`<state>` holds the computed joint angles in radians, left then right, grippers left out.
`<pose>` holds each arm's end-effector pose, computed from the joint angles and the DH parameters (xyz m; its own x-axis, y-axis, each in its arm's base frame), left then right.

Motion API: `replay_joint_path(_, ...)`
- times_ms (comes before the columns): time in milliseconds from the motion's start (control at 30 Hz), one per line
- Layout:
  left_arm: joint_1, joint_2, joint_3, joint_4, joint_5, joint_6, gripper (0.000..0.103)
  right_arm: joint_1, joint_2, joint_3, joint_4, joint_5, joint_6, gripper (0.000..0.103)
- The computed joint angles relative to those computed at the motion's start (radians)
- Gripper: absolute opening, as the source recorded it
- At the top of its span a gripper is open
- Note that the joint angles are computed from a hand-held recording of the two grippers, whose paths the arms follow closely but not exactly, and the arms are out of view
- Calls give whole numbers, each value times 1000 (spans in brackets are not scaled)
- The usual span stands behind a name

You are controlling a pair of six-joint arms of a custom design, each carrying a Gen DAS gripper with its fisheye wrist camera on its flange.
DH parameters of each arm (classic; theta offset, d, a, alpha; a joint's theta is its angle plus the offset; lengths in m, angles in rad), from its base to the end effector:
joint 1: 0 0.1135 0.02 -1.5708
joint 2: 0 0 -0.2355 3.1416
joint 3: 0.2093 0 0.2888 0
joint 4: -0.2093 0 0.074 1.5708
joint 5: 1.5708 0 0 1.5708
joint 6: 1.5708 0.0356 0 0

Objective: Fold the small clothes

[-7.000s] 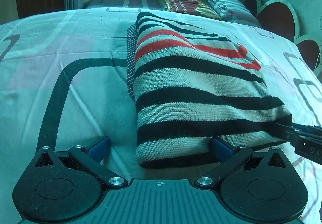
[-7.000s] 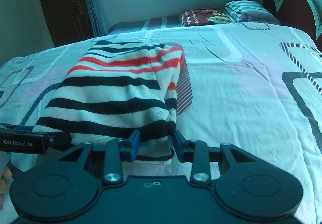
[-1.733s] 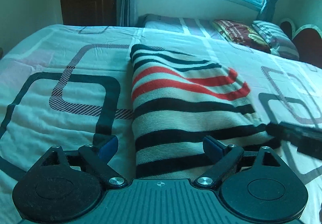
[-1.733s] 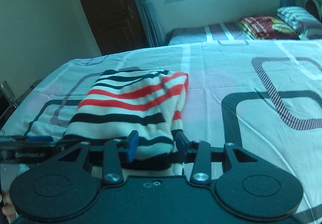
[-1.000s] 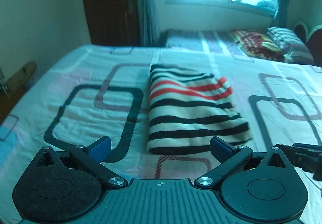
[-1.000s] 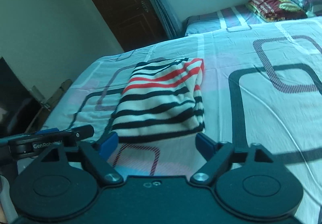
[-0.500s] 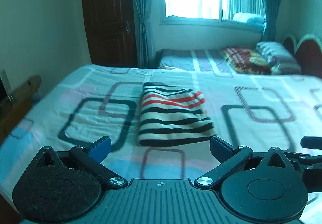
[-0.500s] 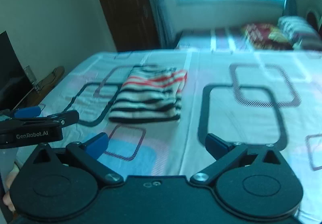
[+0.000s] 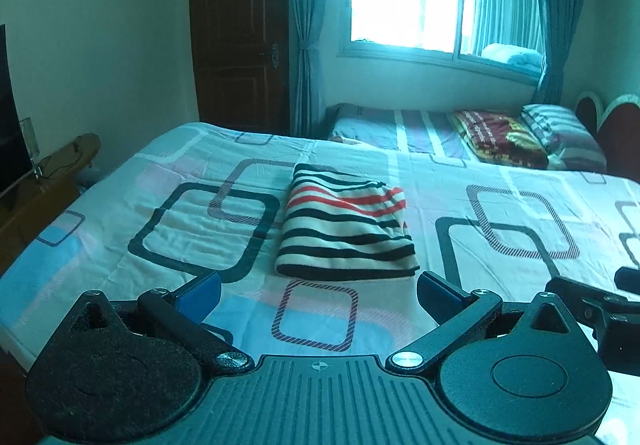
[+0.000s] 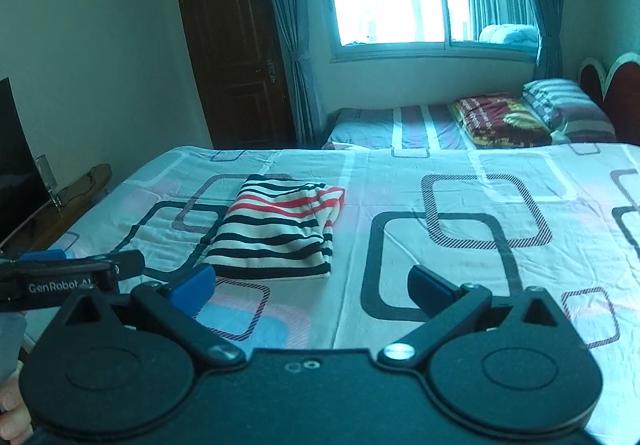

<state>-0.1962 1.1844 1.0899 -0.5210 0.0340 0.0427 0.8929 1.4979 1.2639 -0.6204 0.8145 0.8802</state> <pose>0.3015 -0.0612 0.3015 -0.5563 0.1541 -0.8166 0.2460 0.9691 0.0152 0.2436 0.2612 0.2670 -0.4824 0.2444 -0.8412 0.2150 0.9640 0.1568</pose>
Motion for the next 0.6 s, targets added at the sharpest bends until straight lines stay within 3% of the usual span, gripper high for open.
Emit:
replay_joint_path(233,-11,-7,22,-61,-2,-12,103,26,36,47,-64,60,24,102)
replay_joint_path(600,-10,-28,12,-50,-25,6,103,30,66,85,-110,96,61,102)
